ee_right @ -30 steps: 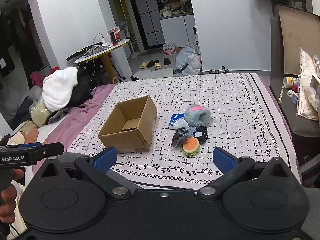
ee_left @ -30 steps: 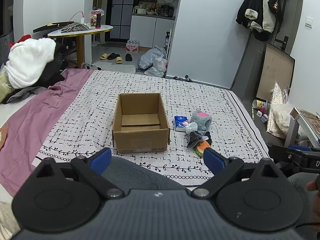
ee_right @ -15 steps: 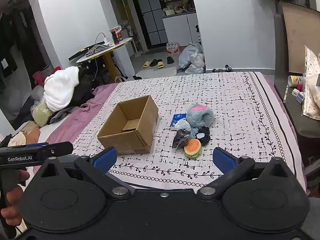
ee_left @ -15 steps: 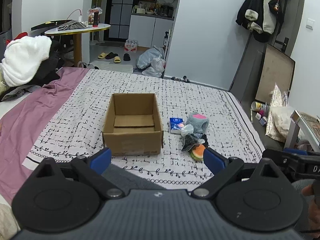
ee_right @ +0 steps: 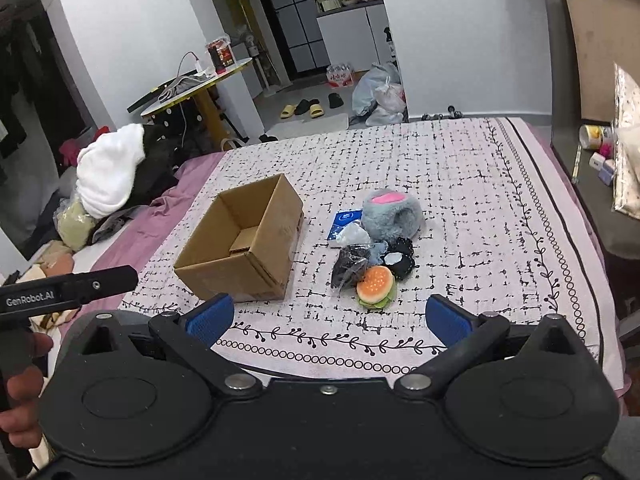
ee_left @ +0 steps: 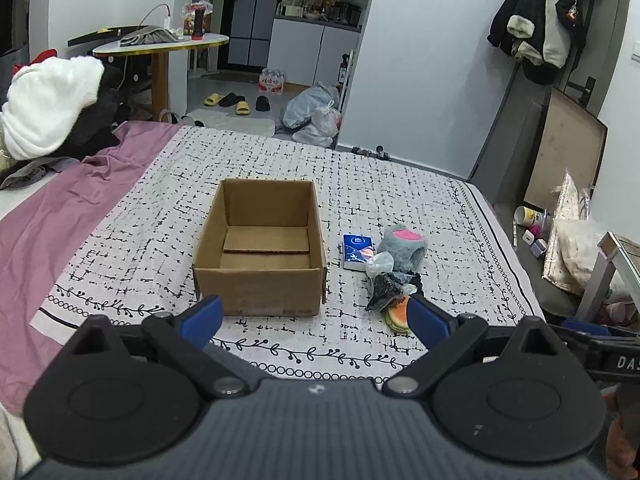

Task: Organize soft objects
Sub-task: 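Grasp the black plastic bag with the left tool while the right tool grasps the burger toy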

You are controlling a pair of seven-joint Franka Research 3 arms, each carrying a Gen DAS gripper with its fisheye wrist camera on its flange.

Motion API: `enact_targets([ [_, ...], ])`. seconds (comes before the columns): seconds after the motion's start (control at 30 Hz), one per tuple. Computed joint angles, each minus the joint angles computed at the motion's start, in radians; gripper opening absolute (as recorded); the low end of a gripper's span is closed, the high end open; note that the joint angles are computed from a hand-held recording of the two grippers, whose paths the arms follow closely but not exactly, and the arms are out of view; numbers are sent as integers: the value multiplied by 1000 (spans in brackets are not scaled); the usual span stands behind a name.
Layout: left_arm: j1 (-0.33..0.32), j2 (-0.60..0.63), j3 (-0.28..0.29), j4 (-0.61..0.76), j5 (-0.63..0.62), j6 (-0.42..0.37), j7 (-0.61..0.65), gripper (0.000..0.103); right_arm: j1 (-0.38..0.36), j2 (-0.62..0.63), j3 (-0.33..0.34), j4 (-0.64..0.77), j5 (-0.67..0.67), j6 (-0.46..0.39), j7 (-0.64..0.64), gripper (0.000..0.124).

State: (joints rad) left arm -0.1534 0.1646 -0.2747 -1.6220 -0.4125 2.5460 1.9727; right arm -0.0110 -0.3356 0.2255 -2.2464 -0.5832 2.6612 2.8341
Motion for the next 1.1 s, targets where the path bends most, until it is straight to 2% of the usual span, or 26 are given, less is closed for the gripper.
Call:
enact_targets([
  [0.5, -74, 171, -28, 210, 210, -80, -158, 97, -28, 32, -81, -33, 186, 90, -140, 103],
  [0.73, -111, 276, -36, 333, 278, -127, -215, 95, -27, 87, -132, -47, 317, 178, -234, 103],
  [0.8, -122, 305, -39, 370, 294, -141, -224, 94, 2, 112, -168, -46, 409, 208, -304, 100],
  [0.87, -135, 343, -41, 420, 306, -166, -237, 90, 47, 148, -215, -34, 551, 222, -407, 89],
  [0.97, -156, 397, -37, 496, 328, -208, -257, 84, 66, 190, -237, -21, 683, 235, -489, 80],
  [1.03, -176, 442, -32, 565, 346, -258, -274, 82, 92, 209, -259, -24, 812, 266, -572, 78],
  [1.1, -194, 479, -27, 620, 362, -293, -281, 82, 98, 225, -264, -23, 885, 283, -623, 76],
])
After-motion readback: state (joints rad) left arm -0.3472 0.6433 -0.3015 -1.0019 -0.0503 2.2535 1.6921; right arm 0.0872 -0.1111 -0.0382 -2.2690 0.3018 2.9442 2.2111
